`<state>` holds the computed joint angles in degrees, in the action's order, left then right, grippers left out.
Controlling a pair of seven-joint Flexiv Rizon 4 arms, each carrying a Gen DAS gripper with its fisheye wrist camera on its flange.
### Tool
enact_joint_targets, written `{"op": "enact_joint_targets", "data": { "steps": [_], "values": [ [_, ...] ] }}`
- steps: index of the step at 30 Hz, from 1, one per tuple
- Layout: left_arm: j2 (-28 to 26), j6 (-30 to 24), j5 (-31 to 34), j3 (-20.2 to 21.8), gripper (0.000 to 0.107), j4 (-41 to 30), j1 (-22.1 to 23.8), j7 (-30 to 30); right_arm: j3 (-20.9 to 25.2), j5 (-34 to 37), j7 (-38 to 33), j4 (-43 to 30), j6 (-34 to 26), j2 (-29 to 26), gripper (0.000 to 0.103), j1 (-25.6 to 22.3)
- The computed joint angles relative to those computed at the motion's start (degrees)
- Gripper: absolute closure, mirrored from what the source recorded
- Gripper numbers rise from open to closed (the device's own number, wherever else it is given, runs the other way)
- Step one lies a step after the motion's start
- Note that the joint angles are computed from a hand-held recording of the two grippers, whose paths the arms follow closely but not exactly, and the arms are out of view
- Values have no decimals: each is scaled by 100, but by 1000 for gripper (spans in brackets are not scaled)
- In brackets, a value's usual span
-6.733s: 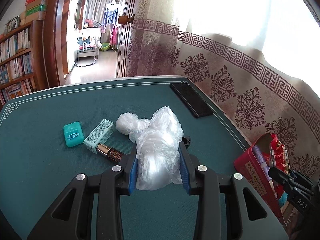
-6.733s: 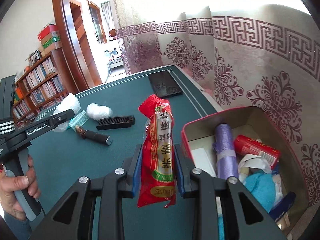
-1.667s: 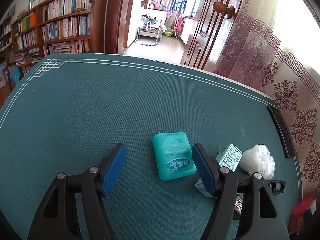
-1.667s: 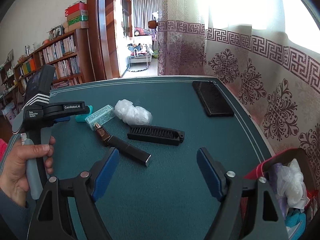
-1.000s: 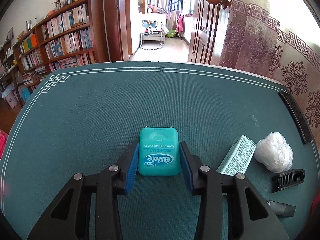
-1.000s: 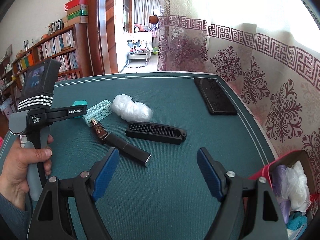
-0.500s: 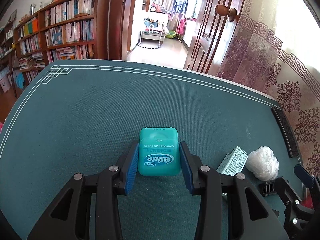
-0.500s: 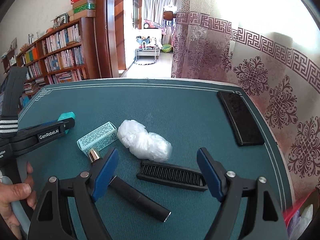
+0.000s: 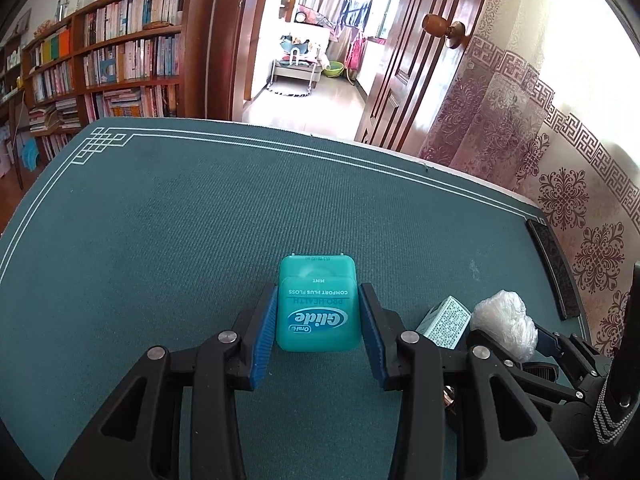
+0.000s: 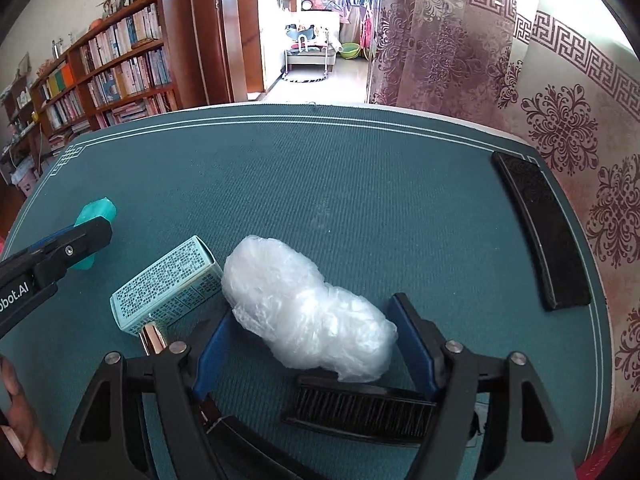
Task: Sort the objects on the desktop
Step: 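Grasp the teal Glide floss box with the left gripper while the right grasps the white bag, then carry the white bag into the red box with the right gripper while the left carries the floss box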
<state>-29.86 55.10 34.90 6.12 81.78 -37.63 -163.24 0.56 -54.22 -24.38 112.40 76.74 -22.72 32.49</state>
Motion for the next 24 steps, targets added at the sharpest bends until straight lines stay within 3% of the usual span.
{"op": "enact_joint_targets", "data": {
  "steps": [3, 11, 19, 24],
  "values": [
    [-13, 51, -31, -31, 64, 4, 19, 19, -21, -52, 77, 120, 8, 97, 45, -18],
    [-32, 323, -121, -59, 64, -34, -16, 167, -207, -942, 1193, 540, 341, 475, 47, -175],
    [-66, 557, -90, -65, 64, -294, -222, 470, -97, -2585, 2717, 928, 677, 1198, 47, -768],
    [-165, 944, -285, -240, 64, -462, -268, 884, 215, -3025, 3136, 1269, 565, 1695, 47, -1226]
  ]
}}
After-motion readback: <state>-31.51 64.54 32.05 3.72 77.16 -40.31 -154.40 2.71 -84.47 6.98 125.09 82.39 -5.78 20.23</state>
